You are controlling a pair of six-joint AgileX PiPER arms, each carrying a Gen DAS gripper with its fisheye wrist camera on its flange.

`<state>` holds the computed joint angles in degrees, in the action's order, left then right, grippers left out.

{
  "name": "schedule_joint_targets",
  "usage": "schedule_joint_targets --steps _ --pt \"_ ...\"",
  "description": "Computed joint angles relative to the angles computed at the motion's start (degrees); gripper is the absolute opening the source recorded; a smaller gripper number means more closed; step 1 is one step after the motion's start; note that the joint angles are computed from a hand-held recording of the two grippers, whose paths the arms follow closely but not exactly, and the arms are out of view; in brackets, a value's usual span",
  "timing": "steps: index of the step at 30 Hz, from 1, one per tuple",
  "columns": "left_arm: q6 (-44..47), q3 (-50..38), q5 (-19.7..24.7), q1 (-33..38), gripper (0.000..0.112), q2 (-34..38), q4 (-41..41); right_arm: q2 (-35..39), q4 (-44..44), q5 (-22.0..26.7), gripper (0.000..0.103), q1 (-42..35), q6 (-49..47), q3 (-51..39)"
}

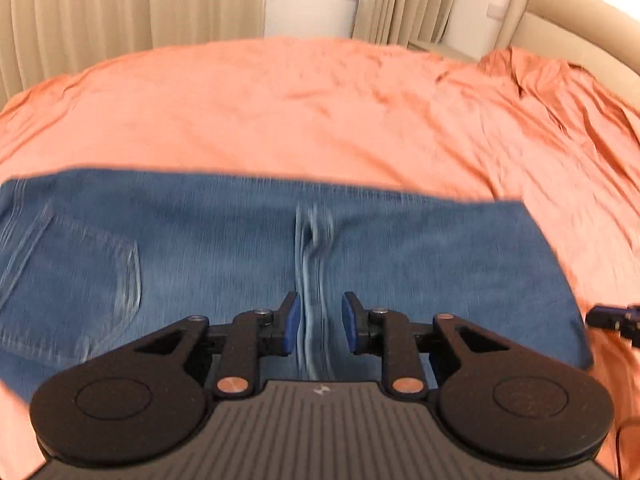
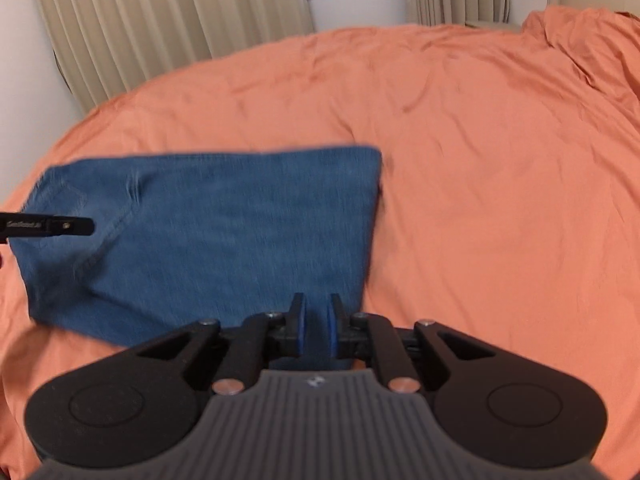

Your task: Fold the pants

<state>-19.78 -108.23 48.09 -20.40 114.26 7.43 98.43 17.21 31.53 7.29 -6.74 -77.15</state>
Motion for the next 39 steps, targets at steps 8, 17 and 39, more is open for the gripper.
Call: schedule_joint_targets --steps 8,17,39 --pt "7.17 -22.24 7.0 3.65 0.039 15.03 -8.12 6.44 -1.28 -1.03 0.007 1.39 3.26 -5.65" --pt "12.92 -18.19 4.89 7.13 0.041 14.22 -17.2 8.59 -0.39 -3.69 0.008 1.61 0.23 -5.12" --pt "9.28 -29.11 9.52 7.75 0.004 18.93 -15.44 9.59 -1.09 -3.61 0.005 1.63 0.57 -4.54"
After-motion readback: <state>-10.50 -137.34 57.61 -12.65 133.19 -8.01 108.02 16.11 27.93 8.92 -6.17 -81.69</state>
